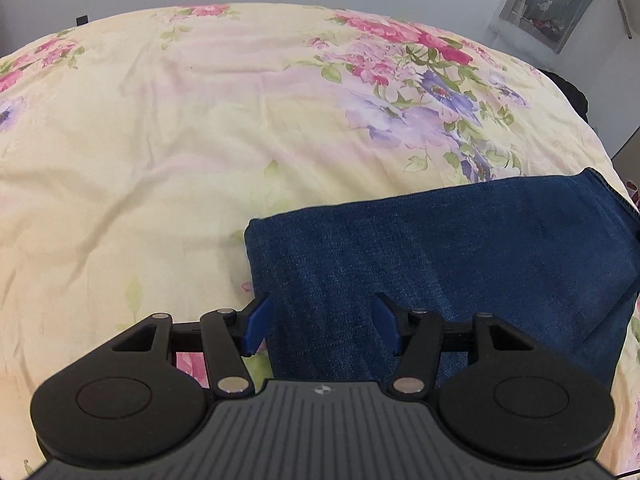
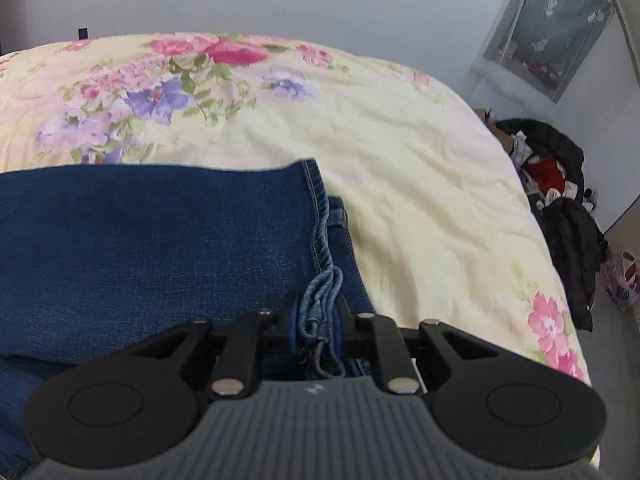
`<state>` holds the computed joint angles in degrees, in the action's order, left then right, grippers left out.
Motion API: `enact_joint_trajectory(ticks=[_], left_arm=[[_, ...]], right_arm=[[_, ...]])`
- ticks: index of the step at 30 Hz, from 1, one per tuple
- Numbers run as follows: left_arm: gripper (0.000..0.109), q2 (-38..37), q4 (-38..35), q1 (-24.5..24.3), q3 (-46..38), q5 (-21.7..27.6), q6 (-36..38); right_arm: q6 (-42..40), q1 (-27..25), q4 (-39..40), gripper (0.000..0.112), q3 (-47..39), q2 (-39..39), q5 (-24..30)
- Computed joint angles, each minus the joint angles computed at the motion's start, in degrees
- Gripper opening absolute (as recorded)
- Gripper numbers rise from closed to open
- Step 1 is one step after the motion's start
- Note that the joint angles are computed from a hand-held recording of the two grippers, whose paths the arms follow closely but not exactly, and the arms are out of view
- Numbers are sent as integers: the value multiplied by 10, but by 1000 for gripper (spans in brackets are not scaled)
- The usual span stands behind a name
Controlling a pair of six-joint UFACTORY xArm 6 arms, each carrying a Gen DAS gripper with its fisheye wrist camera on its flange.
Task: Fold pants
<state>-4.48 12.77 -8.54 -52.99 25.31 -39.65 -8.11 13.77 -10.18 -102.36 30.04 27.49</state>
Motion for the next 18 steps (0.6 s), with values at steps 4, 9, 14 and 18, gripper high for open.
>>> enact_joint_trajectory(ticks=[4,9,14,18], left_arm=[[66,0,8,1,0,-28,0],[66,24,29,-4,-23,-14,-27],[65,49,43,-10,-45,27,-42],[57,30,73,-7,-30,18,-73]], right_arm=[[-7,-9,8,11,25,-26,-33],[44,-31,-28,11,24,7,4],[73,-41,-35,17,37,15,-28],[121,-54,-58,26,55,-8,-32]])
